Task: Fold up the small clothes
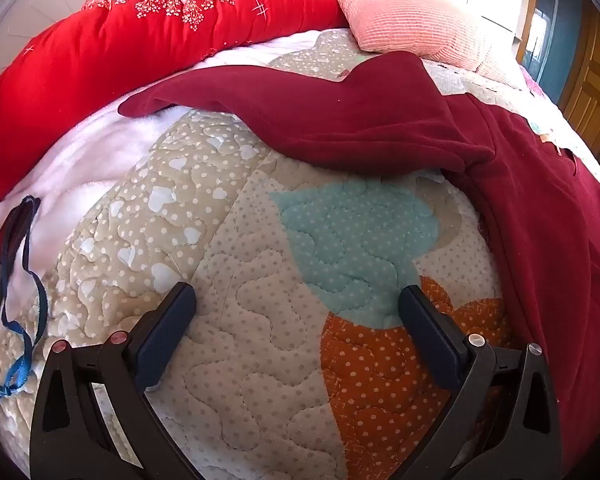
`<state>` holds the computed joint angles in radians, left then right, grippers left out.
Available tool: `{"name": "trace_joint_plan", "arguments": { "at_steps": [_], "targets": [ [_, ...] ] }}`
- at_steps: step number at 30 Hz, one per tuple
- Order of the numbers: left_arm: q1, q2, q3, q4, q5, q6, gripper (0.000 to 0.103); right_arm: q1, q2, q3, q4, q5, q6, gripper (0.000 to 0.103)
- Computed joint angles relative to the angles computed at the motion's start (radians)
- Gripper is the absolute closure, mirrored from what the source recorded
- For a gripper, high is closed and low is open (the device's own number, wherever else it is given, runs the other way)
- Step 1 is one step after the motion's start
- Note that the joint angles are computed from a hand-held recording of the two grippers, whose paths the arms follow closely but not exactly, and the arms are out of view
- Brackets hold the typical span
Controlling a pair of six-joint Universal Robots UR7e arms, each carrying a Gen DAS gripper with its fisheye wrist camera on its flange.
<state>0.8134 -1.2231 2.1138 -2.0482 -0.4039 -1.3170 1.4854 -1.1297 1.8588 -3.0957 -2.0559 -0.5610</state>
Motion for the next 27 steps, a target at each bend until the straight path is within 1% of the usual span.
{"name": "trace_joint_plan", "arguments": {
  "at_steps": [6,12,14,17,20,21,23,24,25,27],
  "targets": [
    [-0.001,0.001,-0.007,0.034,0.005,-0.018,0.001,0.0,0.0,0.0,0.001,0.0,0.0,0.0],
    [-0.001,-0.004,-0.007,0.042,0.005,-0.02,0.001,0.0,0.0,0.0,0.0,0.0,0.0,0.0],
    [0.003,-0.002,-0.007,0.023,0.001,-0.006,0.001,0.0,0.0,0.001,-0.001,0.0,0.0,0.0],
    [-0.001,-0.006,-0.013,0.055,-0.006,-0.024,0.001,-0.002,-0.001,0.001,-0.001,0.002,-0.001,0.0],
    [-0.017,-0.008,-0.031,0.142,-0.02,-0.084,0.001,0.0,0.002,0.001,-0.003,-0.004,-0.003,0.0],
    [-0.024,-0.009,-0.039,0.192,-0.019,-0.13,0.001,0.001,0.003,-0.001,-0.001,-0.008,-0.003,0.0],
    [-0.048,-0.003,-0.079,0.377,-0.024,-0.281,0.001,0.0,-0.003,-0.008,0.03,-0.008,0.007,0.0],
    [-0.066,-0.004,-0.086,0.435,-0.024,-0.329,0.001,0.002,-0.012,-0.007,0.046,-0.005,0.015,0.0],
    [-0.086,-0.01,-0.08,0.45,-0.021,-0.343,0.001,0.001,-0.024,-0.005,0.06,0.0,0.01,0.0],
    [-0.114,-0.023,-0.062,0.43,-0.024,-0.327,0.001,0.012,-0.057,0.011,0.085,-0.009,-0.016,0.001]
  ]
}}
